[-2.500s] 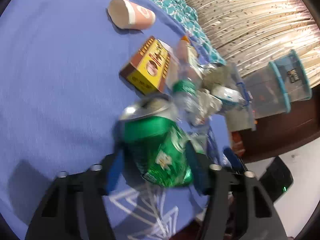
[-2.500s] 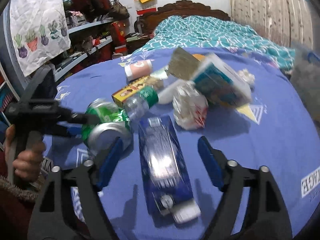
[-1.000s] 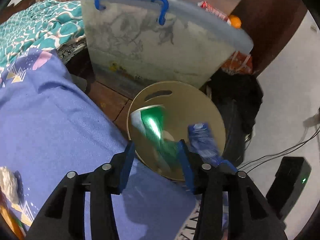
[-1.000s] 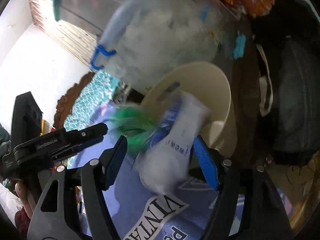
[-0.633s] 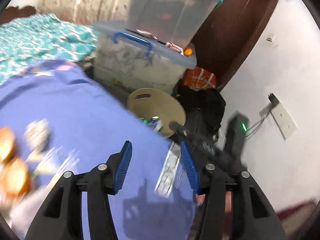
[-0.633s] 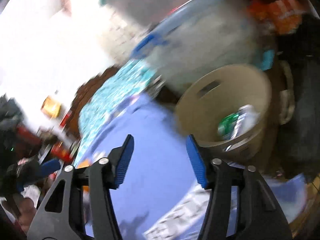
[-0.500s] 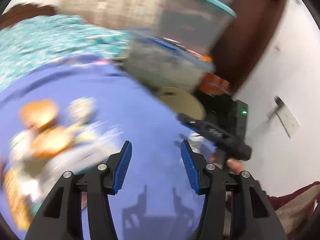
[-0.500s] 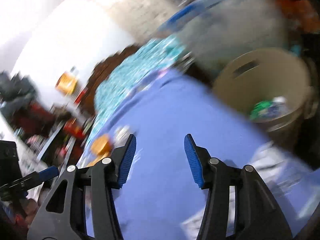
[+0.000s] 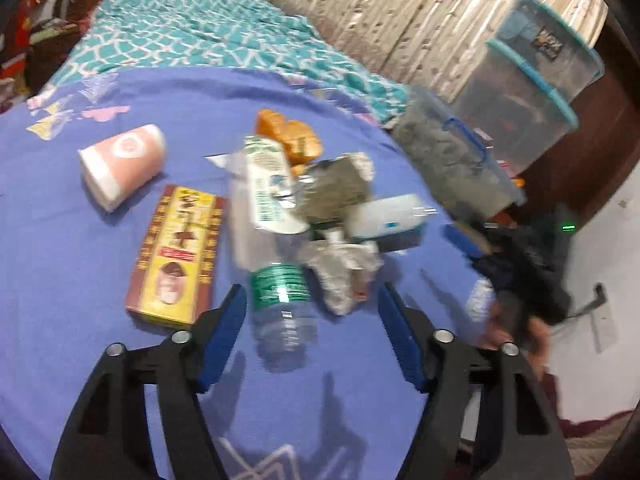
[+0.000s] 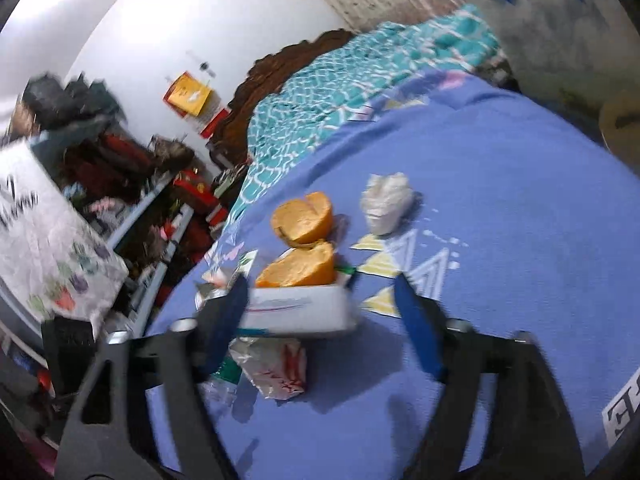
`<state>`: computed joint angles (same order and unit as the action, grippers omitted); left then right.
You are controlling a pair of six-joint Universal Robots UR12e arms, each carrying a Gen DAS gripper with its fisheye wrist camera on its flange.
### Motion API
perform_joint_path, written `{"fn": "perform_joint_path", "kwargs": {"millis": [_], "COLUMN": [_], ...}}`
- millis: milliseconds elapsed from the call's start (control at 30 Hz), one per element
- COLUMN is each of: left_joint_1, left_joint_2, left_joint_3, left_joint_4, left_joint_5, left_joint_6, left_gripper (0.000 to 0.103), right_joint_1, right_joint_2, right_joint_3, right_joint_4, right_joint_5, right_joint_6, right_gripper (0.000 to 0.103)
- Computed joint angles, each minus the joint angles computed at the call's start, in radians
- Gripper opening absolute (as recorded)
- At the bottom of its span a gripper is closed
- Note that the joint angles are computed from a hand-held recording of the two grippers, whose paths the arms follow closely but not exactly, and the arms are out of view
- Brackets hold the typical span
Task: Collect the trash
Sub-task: 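Grasp the water bottle with the left gripper while the right grasps the juice box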
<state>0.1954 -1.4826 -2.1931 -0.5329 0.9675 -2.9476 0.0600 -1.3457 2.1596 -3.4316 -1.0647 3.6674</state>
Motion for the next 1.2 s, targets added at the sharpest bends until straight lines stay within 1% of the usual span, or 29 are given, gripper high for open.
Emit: {"fn": "perform_joint_path", "kwargs": {"millis": [33,100,133,167,233,267,300,333,367,400,433,467,500,533,633,700,800,833,867,900,933,967,1000,1033,1067,1100,1167,1200], "left_joint_1": [-0.002,-0.010,-0.015,-0.024,-0.049,-0.061,-0.074,-0.085,-0.092,-0.096,-0.092,-0.085,-0.076,-0.071,-0.051,-0.028,0.011,0.023,0.032,0.042,0.050,0.055,0.060,0.063,0.066,0.071,0.072,0.068], "left_joint_2": [-0.005,-0.024,-0.035,-0.045,-0.072,-0.088,-0.103,-0.114,-0.124,-0.129,-0.129,-0.127,-0.119,-0.111,-0.067,-0.034,0.035,0.056,0.076,0.100,0.117,0.127,0.142,0.150,0.153,0.155,0.151,0.145], "left_joint_3": [0.002,0.009,0.015,0.020,0.037,0.047,0.057,0.065,0.073,0.075,0.075,0.072,0.066,0.059,0.024,-0.002,-0.049,-0.062,-0.073,-0.087,-0.096,-0.102,-0.110,-0.114,-0.117,-0.120,-0.119,-0.115], "left_joint_4": [-0.003,-0.003,-0.002,0.007,0.023,0.024,0.020,0.012,0.007,0.003,-0.013,-0.018,-0.029,-0.032,-0.043,-0.060,-0.107,-0.128,-0.145,-0.167,-0.182,-0.191,-0.197,-0.192,-0.184,-0.165,-0.133,-0.121], "left_joint_5": [0.007,0.020,0.034,0.050,0.090,0.108,0.135,0.161,0.180,0.196,0.187,0.176,0.162,0.157,0.148,0.125,0.098,0.089,0.086,0.088,0.093,0.097,0.110,0.120,0.119,0.108,0.097,0.096], "left_joint_6": [0.003,0.002,0.008,0.007,0.005,0.005,-0.001,-0.009,-0.014,-0.019,-0.020,-0.021,-0.013,-0.008,0.022,0.045,0.088,0.111,0.134,0.164,0.187,0.198,0.201,0.190,0.179,0.162,0.131,0.116], "left_gripper": [0.065,0.065,0.065,0.065,0.066,0.066,0.066,0.065,0.055,0.046,0.043,0.041,0.041,0.041,0.041,0.041,0.041,0.041,0.041,0.041,0.041,0.041,0.041,0.046,0.055,0.059,0.072,0.075], "right_joint_1": [0.016,0.042,0.052,0.075,0.101,0.121,0.127,0.127,0.122,0.115,0.099,0.086,0.081,0.077,0.070,0.061,0.069,0.068,0.066,0.065,0.067,0.069,0.075,0.079,0.088,0.095,0.107,0.112], "right_joint_2": [-0.003,-0.006,-0.006,-0.002,0.000,0.009,0.013,0.015,0.012,0.007,0.002,-0.004,-0.011,-0.022,-0.045,-0.055,-0.068,-0.071,-0.073,-0.072,-0.070,-0.070,-0.070,-0.067,-0.063,-0.058,-0.041,-0.032], "right_joint_3": [-0.008,-0.023,-0.030,-0.050,-0.068,-0.086,-0.092,-0.095,-0.096,-0.092,-0.079,-0.062,-0.050,-0.034,-0.001,0.017,0.035,0.043,0.054,0.059,0.070,0.075,0.072,0.065,0.056,0.044,0.009,-0.006], "right_joint_4": [0.018,0.060,0.081,0.126,0.176,0.220,0.240,0.266,0.303,0.326,0.310,0.279,0.256,0.232,0.186,0.177,0.175,0.171,0.162,0.151,0.109,0.088,0.093,0.103,0.110,0.119,0.136,0.135], "right_joint_5": [-0.015,-0.047,-0.065,-0.112,-0.171,-0.208,-0.214,-0.197,-0.178,-0.160,-0.112,-0.081,-0.079,-0.094,-0.134,-0.130,-0.179,-0.180,-0.171,-0.165,-0.164,-0.163,-0.158,-0.155,-0.161,-0.169,-0.175,-0.180], "right_joint_6": [-0.045,-0.136,-0.182,-0.269,-0.374,-0.460,-0.503,-0.530,-0.534,-0.521,-0.492,-0.466,-0.447,-0.423,-0.361,-0.335,-0.308,-0.300,-0.280,-0.269,-0.256,-0.258,-0.278,-0.293,-0.309,-0.320,-0.331,-0.336], "right_gripper": [0.091,0.098,0.099,0.099,0.099,0.099,0.084,0.065,0.036,0.026,0.025,0.021,0.020,0.020,0.020,0.020,0.025,0.033,0.065,0.088,0.088,0.088,0.087,0.087,0.087,0.087,0.087,0.089]}}
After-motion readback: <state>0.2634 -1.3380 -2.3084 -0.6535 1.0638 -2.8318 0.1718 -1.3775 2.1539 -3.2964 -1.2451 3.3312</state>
